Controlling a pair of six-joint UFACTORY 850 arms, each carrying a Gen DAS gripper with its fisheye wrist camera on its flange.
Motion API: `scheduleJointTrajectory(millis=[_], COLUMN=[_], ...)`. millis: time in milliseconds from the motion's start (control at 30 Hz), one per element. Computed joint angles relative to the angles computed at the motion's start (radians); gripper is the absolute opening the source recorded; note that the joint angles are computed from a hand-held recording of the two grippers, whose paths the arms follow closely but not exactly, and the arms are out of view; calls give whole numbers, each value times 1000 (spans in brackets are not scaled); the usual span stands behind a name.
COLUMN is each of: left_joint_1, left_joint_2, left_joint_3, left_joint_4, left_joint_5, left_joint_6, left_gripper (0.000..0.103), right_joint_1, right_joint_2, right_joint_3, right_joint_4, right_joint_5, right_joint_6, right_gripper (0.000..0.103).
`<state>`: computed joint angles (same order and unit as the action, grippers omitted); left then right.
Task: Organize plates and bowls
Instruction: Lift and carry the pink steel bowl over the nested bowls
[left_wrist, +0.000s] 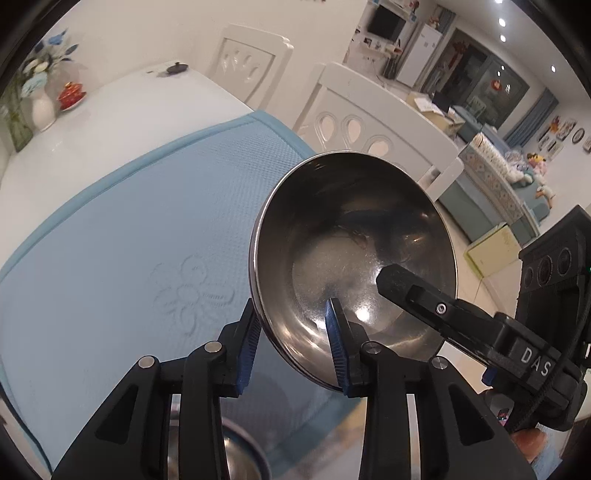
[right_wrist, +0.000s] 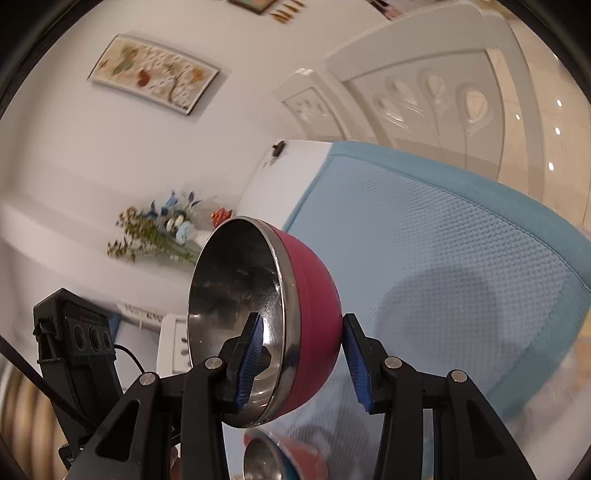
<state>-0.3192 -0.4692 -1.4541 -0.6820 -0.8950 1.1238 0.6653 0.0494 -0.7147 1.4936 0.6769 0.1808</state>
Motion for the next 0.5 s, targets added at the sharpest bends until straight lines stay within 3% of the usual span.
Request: scheduleJointTrajectory(millis=[233, 367, 500], left_joint_1=[64, 111, 143], left_joint_2=[64, 72, 89], left_joint_3=[70, 75, 95], left_joint_4=[-65, -92, -103], left_joint_5=[9, -48, -44], left_joint_6=[90, 105, 128], left_gripper=[33, 33, 33], right_joint_1=[93, 122, 148], right_joint_2=[-77, -106, -147], right_joint_3=[-159, -211, -272], right_joint_4=[222, 255, 307], right_joint_5=[79, 97, 108], right_joint_6=[-322, -377, -445], right_gripper=[43, 43, 43])
